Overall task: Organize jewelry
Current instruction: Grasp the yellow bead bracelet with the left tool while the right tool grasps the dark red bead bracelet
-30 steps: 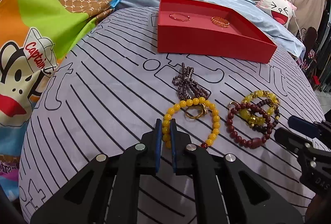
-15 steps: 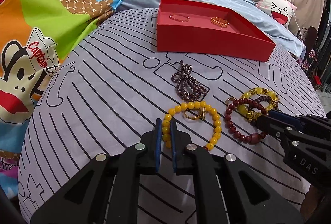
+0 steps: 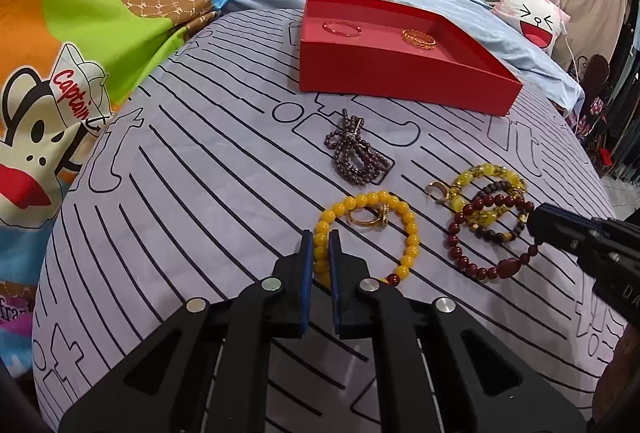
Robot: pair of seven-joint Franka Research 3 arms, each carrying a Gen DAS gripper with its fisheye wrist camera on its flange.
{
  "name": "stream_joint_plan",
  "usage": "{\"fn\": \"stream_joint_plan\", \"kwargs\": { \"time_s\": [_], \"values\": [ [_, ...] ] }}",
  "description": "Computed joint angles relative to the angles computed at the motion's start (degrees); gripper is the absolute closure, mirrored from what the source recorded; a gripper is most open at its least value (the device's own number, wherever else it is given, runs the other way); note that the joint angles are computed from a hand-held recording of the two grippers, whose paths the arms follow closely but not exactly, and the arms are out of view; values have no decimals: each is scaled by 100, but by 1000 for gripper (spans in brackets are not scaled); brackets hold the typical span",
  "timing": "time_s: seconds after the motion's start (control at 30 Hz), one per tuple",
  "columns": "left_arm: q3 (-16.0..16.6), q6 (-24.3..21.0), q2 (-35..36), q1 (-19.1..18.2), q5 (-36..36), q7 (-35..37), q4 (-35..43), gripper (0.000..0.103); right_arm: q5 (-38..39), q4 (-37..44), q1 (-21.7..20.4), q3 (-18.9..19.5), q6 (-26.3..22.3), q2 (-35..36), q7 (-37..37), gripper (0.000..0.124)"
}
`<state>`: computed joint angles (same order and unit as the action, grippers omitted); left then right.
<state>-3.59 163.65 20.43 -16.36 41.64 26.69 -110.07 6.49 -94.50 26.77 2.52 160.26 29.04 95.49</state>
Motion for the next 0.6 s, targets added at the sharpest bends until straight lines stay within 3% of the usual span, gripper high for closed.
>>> {"fn": "stream_joint_plan", "kwargs": {
  "time_s": [0.4, 0.6],
  "values": [
    [-235, 265, -435, 143, -352, 440, -210, 96, -72, -468, -61, -89, 285, -521, 58, 116],
    [-388, 187, -422, 206, -655, 934, -1, 96, -193, -420, -99, -183, 289, -582, 178, 116]
  ]
}}
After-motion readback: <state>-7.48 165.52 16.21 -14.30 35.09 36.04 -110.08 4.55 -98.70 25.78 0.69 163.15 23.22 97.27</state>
